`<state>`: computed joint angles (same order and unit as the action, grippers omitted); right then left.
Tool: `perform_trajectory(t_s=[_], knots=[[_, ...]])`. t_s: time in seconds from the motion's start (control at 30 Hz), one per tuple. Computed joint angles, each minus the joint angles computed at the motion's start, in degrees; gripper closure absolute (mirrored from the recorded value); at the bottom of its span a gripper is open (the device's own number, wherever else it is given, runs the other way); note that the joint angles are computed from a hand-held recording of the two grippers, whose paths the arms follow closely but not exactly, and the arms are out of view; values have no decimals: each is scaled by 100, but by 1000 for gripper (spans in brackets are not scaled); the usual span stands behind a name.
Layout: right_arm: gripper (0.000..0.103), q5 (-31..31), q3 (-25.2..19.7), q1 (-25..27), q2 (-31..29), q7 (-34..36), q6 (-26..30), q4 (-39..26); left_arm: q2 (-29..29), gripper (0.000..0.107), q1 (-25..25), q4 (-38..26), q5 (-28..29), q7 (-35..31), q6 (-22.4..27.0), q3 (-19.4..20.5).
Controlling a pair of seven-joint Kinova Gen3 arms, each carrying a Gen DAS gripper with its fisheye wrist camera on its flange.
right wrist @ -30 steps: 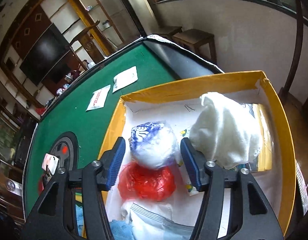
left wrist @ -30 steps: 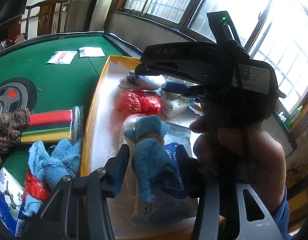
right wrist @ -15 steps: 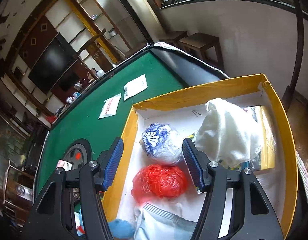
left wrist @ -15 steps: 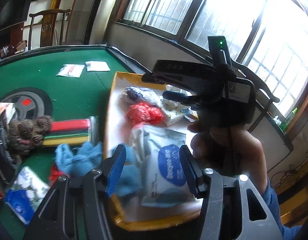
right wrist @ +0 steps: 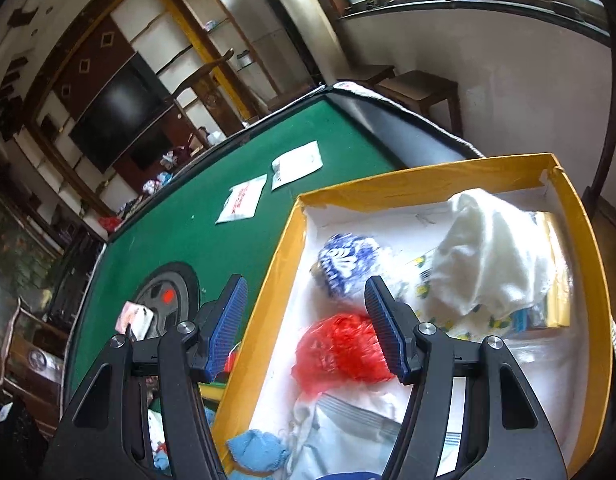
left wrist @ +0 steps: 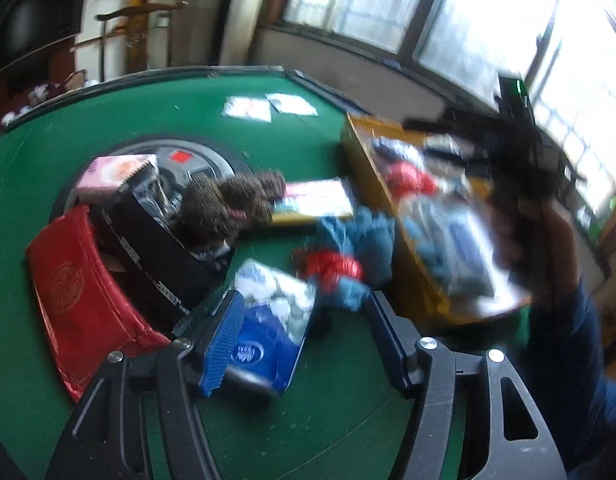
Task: Organize soft objects
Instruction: 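Grasp the blue Vinda tissue pack with the left gripper while the right grasps a blue cloth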
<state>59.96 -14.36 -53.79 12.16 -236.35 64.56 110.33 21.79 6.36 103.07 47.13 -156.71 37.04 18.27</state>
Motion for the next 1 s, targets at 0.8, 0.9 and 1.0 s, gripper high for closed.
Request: perform_trajectory(t_s=[0.8, 0.9, 1.0], knots=[[41, -810, 310, 256, 836, 3565, -2010, -1253, 223, 81, -244, 64, -1489, 1800, -1337, 606], [41, -1028, -251, 580, 1157, 4264, -1516, -1769, 171, 81, -478, 128, -1175, 1534, -1378, 783], [41, -1268, -772, 843, 1520, 4925, -957, -2323, 94, 81, -949, 224, -520, 1084, -1411, 1086]])
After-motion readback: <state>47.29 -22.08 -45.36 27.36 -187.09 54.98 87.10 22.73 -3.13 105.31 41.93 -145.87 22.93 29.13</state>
